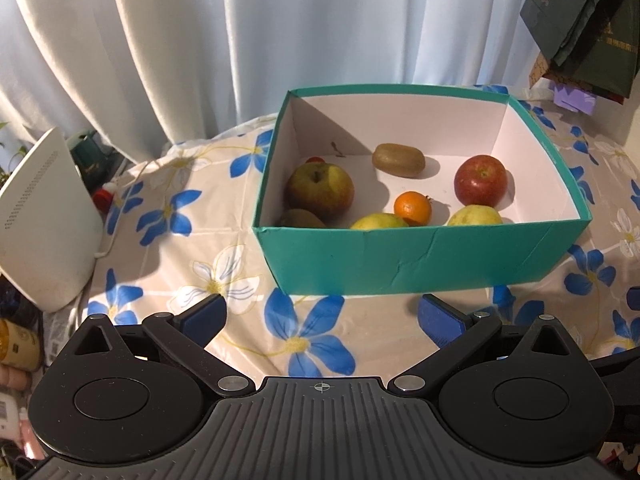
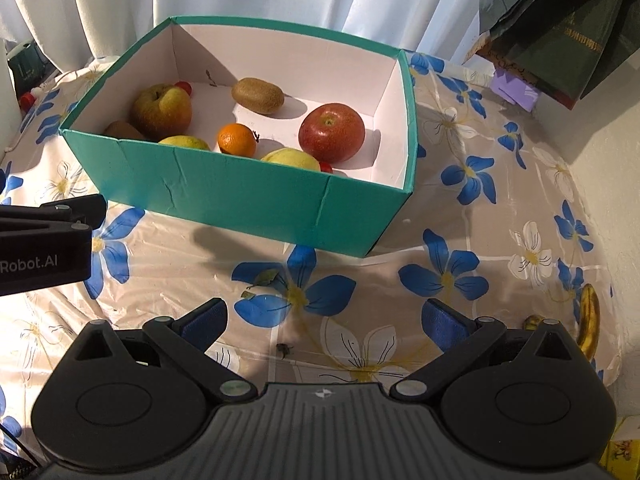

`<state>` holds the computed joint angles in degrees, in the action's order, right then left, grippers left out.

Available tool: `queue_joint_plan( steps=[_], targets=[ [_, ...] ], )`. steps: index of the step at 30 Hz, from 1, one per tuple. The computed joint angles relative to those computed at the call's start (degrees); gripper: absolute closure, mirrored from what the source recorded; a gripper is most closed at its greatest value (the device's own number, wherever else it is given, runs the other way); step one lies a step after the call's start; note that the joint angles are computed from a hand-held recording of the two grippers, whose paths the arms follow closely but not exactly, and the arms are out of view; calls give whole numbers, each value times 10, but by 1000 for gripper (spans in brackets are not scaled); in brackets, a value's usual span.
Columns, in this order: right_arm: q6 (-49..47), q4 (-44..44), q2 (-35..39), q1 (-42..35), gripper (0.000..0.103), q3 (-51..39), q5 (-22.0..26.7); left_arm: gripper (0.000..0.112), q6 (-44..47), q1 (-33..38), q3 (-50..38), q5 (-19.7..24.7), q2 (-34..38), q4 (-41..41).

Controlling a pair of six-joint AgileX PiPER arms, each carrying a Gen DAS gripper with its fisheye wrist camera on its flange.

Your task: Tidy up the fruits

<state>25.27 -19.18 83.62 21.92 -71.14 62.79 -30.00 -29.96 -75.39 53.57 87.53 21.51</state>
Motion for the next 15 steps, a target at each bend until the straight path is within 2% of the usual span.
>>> queue_joint_plan(
  steps=[6, 10, 15],
  targets=[
    [-16, 15, 10, -1, 0, -14, 13, 9, 72, 13, -39, 41, 23, -50],
    [-34, 34, 26, -8, 0, -38, 27, 9, 82, 16, -64, 52, 37, -56],
    [-61, 75, 66, -33, 0, -87, 61, 9, 88, 29, -135, 103, 85, -79]
  ],
)
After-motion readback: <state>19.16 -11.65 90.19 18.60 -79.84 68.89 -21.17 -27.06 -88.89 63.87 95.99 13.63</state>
